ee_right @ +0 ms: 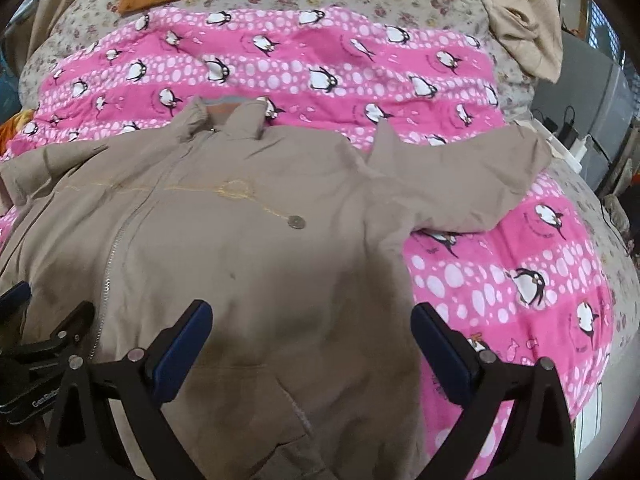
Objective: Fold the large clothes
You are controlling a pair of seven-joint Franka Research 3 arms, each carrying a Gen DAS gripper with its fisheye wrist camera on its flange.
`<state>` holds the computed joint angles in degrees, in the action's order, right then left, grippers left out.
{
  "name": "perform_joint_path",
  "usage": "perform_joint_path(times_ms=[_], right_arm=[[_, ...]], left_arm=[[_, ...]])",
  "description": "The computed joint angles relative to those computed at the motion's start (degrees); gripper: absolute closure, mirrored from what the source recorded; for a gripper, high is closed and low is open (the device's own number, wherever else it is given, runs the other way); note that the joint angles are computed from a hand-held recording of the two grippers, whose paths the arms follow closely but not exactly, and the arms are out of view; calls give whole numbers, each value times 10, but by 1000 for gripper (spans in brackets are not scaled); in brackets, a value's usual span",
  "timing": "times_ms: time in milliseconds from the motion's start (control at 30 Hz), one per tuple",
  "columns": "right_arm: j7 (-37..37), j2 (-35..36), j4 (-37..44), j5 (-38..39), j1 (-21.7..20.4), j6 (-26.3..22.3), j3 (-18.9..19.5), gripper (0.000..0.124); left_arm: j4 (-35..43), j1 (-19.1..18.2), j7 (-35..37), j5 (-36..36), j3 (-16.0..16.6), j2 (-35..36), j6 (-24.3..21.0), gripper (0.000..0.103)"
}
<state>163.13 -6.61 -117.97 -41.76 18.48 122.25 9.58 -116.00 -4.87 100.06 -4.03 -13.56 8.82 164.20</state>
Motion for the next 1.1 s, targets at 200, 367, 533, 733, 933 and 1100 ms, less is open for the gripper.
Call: perform_joint_path(times_ms=[200, 367, 533, 733, 933, 1100], right_arm=[[0, -2, 0, -7, 0, -7, 1, 22], [-4, 2, 5, -7, 0, -7, 0, 22], [-8, 0, 2, -8, 1, -1, -1, 22], [-9, -3, 0, -7, -1, -1, -1, 22], [-12, -3, -1, -5, -3, 6, -2, 22], [-15, 0, 0, -1, -4, 20, -3, 22]], left_arm=[[-1, 1, 3, -5, -2, -1, -1, 15], [-1, 1, 4, -7, -1, -1, -2, 15], [0, 1, 6, -9, -2, -1, -3, 14], [1, -1, 5, -7, -1, 1, -1, 14], [-17, -9, -21, 34, 8, -5, 32, 14], [-17, 25, 61, -49, -29, -3, 38, 14]])
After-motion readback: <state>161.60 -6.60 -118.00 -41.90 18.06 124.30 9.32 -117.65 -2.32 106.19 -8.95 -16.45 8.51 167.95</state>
